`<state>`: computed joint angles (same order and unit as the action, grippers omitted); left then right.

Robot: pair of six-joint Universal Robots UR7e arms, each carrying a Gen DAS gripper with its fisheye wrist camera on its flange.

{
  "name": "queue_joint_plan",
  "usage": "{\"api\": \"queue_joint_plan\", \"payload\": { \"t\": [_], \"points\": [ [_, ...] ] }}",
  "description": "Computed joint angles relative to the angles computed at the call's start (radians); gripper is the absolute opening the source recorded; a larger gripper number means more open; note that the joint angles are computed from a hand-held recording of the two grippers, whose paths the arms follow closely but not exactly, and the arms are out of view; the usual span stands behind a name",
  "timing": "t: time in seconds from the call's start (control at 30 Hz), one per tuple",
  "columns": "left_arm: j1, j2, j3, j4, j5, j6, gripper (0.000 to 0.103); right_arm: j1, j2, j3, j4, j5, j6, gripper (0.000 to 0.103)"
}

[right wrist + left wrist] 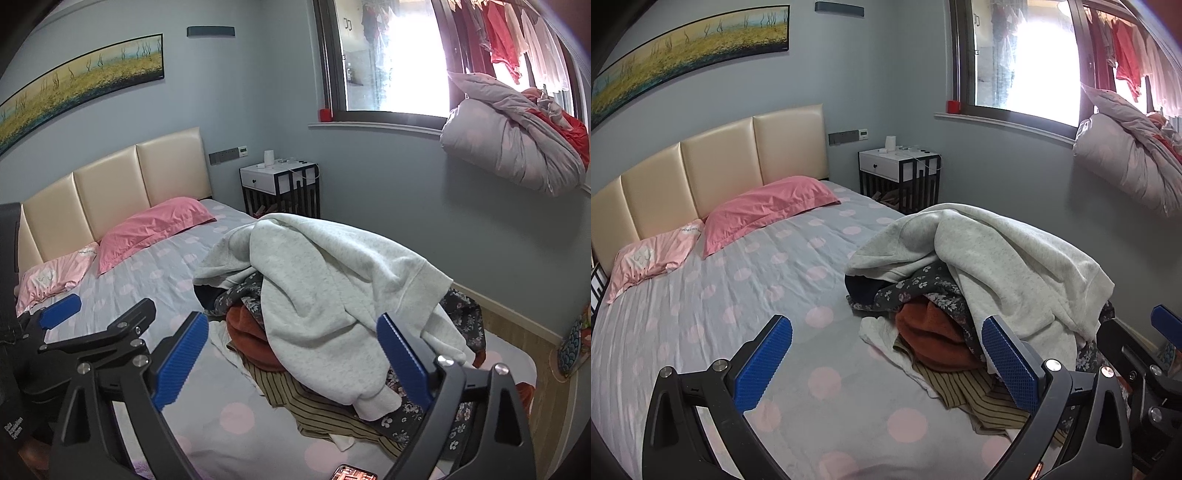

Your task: Fold clothes

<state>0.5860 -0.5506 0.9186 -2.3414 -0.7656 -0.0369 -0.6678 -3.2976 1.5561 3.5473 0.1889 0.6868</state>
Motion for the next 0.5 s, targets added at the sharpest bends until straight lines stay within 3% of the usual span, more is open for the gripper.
{"api": "queue_joint_plan", "payload": {
  "t": [0.33, 0.5],
  "points": [
    [-0.001, -0.003, 0.010, -0.008, -0.001, 0.008, 0.103, 0.000, 0.019, -0.018, -0.102, -0.006, 0.104, 0.093],
    [0.000, -0.004, 0.014, -0.006, -0.002, 0.006, 0.103, -0.003, 0.022, -0.018, -0.112, -0.002, 0.117, 0.093]
  ]
}}
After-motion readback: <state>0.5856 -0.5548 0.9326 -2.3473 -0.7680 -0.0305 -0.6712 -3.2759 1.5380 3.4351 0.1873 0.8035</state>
